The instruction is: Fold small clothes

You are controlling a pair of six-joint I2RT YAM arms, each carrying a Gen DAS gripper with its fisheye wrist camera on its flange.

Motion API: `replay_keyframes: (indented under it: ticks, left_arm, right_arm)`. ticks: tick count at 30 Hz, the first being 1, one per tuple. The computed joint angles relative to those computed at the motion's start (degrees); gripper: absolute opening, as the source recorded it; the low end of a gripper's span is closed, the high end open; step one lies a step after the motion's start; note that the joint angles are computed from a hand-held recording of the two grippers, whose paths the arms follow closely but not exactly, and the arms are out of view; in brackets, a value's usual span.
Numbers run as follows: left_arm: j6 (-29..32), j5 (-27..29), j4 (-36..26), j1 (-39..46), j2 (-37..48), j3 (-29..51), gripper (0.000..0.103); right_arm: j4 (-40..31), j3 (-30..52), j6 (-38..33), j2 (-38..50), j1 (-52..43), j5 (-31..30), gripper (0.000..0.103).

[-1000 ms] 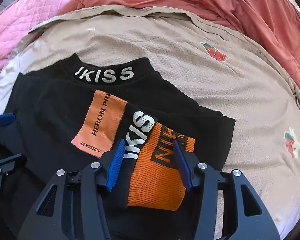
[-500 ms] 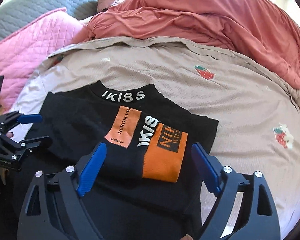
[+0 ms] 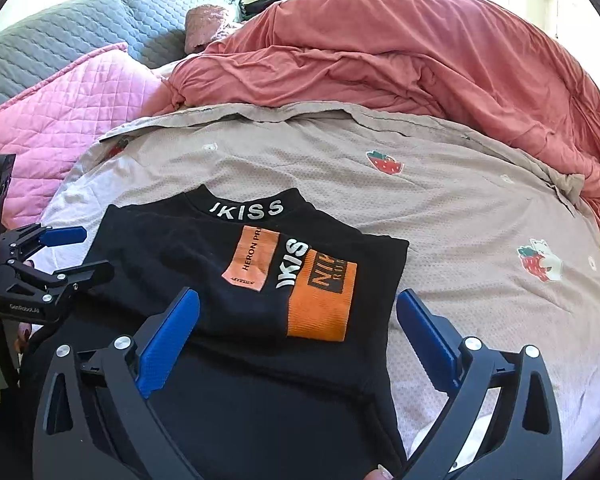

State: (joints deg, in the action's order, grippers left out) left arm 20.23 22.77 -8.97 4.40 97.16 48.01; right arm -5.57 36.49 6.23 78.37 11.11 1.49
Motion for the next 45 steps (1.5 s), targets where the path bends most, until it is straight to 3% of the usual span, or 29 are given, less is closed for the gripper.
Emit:
replay_keyframes:
  ticks: [12, 18, 36, 45]
  left_arm:
    - [-2.02, -1.68, 0.26, 2.45, -7.72, -5.9, 0.094]
    - [-3.14, 0.22, -2.22, 5.29, -13.65, -7.94, 0.094]
    - [5.98, 4.57, -17.86, 23.52, -21.13, -8.65, 0.094]
    - [14.25, 0.4, -24.29, 28.34, -22.63, -10.59, 0.094]
  right_arm:
    - [-7.0, -1.69, -1.18, -9.73, -0.11, -0.28, 0.098]
    - [-10.42, -3.38, -2.04, -15.49, -1.3, -1.4, 0.098]
    - [-25.78, -10.04, -7.24, -35.37, -12.77, -8.6, 0.098]
    - [-37.87, -13.13, -11.0, -44.24, -17.49, -9.18, 0.098]
